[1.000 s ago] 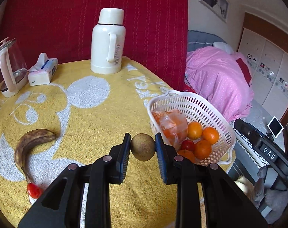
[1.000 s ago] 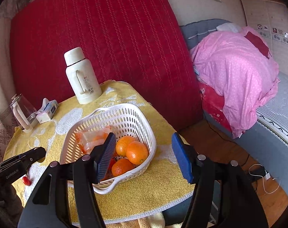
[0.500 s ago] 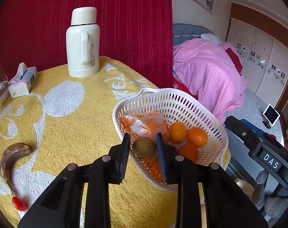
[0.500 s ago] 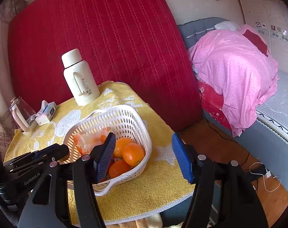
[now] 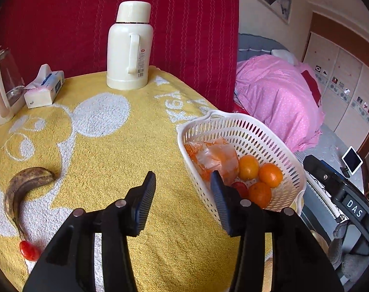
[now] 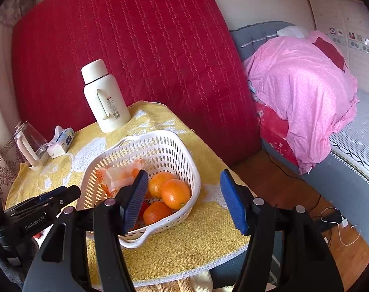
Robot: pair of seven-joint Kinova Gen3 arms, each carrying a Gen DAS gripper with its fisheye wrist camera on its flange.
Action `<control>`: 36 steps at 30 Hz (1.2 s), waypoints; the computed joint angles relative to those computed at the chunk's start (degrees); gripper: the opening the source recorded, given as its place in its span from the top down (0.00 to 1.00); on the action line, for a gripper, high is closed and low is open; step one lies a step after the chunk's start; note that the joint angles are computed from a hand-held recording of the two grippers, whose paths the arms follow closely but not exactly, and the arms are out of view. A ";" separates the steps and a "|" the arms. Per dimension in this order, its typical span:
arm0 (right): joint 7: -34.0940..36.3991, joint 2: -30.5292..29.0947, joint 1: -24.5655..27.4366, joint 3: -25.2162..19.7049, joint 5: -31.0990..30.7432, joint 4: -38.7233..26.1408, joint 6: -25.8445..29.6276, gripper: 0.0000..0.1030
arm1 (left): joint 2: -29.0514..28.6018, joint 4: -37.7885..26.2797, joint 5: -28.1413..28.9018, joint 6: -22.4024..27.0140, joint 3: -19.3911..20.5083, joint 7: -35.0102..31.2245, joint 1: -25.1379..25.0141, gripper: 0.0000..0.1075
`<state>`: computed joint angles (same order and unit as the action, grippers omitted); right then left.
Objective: Organize fruits
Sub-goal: 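Carry the kiwi into the white basket and open the left tool, then move the open left tool to the brown banana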
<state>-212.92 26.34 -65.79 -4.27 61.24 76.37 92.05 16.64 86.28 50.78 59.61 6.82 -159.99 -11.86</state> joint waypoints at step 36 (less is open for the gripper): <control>6.38 2.73 -3.01 1.34 1.89 -4.91 -6.58 0.39 | 3.61 -6.03 -1.85 -3.73 -2.03 6.42 -8.38 0.44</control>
<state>-206.53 29.07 -68.80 -2.93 63.13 71.46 85.47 20.25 80.25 48.93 55.87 4.79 -153.57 -20.24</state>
